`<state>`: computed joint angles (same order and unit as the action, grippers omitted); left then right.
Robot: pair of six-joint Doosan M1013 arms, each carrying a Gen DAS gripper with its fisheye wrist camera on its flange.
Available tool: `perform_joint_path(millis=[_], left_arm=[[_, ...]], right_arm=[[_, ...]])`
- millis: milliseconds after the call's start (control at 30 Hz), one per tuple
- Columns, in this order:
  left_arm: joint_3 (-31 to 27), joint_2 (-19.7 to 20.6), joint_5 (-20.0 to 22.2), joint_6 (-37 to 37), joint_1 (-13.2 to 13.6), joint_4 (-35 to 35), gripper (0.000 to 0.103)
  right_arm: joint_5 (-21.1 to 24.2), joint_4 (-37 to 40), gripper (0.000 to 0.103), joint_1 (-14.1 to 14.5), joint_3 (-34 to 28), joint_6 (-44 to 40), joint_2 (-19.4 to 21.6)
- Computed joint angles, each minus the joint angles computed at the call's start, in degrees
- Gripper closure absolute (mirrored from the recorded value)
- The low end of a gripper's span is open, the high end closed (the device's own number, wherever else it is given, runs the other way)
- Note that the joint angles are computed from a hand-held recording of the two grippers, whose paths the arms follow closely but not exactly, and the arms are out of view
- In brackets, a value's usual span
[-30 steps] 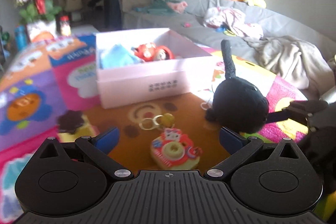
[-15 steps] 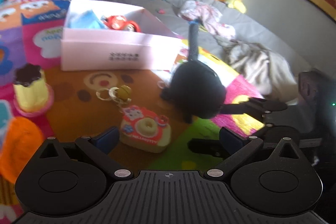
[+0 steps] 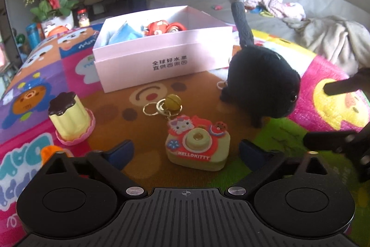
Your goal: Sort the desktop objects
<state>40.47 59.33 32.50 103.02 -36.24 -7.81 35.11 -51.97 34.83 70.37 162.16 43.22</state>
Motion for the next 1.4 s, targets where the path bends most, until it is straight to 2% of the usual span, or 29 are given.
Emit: perform_joint_path(millis=[33, 100, 167, 333, 467, 533, 600, 633, 767, 833, 933, 1000, 1067, 1167, 1233, 1300, 1400], left_arm=[[0.0, 0.0, -0.2, 0.5, 0.0, -1.0, 0.016], [0.7, -0.4, -1.0, 0.5, 0.0, -0.8, 0.031], [2.1, -1.1, -2.4, 0.3, 0.1, -0.4, 0.04], [7.7, -3.9, -5.9, -2.2, 0.4, 2.1, 0.04], [13.9, -7.2, -9.1, -4.9, 0.7, 6.0, 0.039], [15.9, -8.3, -10.1, -3.4, 1.0, 4.4, 0.035], [16.9, -8.8, -11.0, -0.9, 1.4, 1.1, 0.022], [16.9, -8.8, -11.3, -0.1, 1.5, 0.3, 0.021], [15.4, -7.9, -10.5, 0.1, 1.5, 0.7, 0.02], [14.4, -7.3, -9.6, -0.1, 1.4, 1.2, 0.023], [14.3, -7.3, -9.6, 3.6, 1.4, -1.1, 0.04], [13.7, -7.2, -8.9, 5.1, 1.3, -1.8, 0.04], [12.3, -7.0, -8.8, 7.0, 1.3, -3.1, 0.04], [8.7, -6.0, -10.7, 9.8, 1.2, -4.0, 0.04], [4.6, -4.6, -12.2, 10.4, 1.0, -3.2, 0.04], [0.0, -2.6, -14.3, 8.5, 0.7, 0.5, 0.041], [-9.8, 2.0, -14.5, 3.3, 0.1, 7.6, 0.04]], right_arm=[[0.5, -0.7, 0.0, 0.1, -0.1, 0.7, 0.0], [1.0, -1.6, 0.0, 0.3, -0.6, 0.9, 0.3], [1.3, -2.8, 0.0, 0.4, -1.5, 1.1, 0.7], [3.3, -6.9, 0.0, 0.7, -5.2, 0.6, 2.5], [6.4, -4.6, 0.0, 0.4, -10.2, -4.4, 5.1], [7.3, -2.6, 0.0, 0.0, -12.3, -6.8, 6.2], [8.3, -0.3, 0.0, -0.3, -14.2, -8.8, 7.3], [8.4, 0.8, 0.001, -0.5, -14.9, -9.7, 7.6], [8.5, 6.7, 0.034, -1.1, -16.5, -14.8, 8.2], [7.7, 8.4, 0.037, -1.3, -15.8, -15.8, 7.6], [6.5, 9.4, 0.039, -1.4, -13.6, -14.8, 5.9], [4.5, 9.1, 0.039, -1.6, -11.3, -12.5, 4.0], [1.0, 3.4, 0.039, -1.6, -7.8, -5.1, 1.3], [-2.8, -11.7, 0.039, -1.4, -3.2, 10.4, -2.5], [-2.9, -21.6, 0.039, -1.0, -1.2, 19.0, -4.1], [-2.2, -27.9, 0.039, -0.8, -0.1, 24.0, -4.9], [-1.4, -31.8, 0.039, -0.8, 0.7, 26.9, -5.3]])
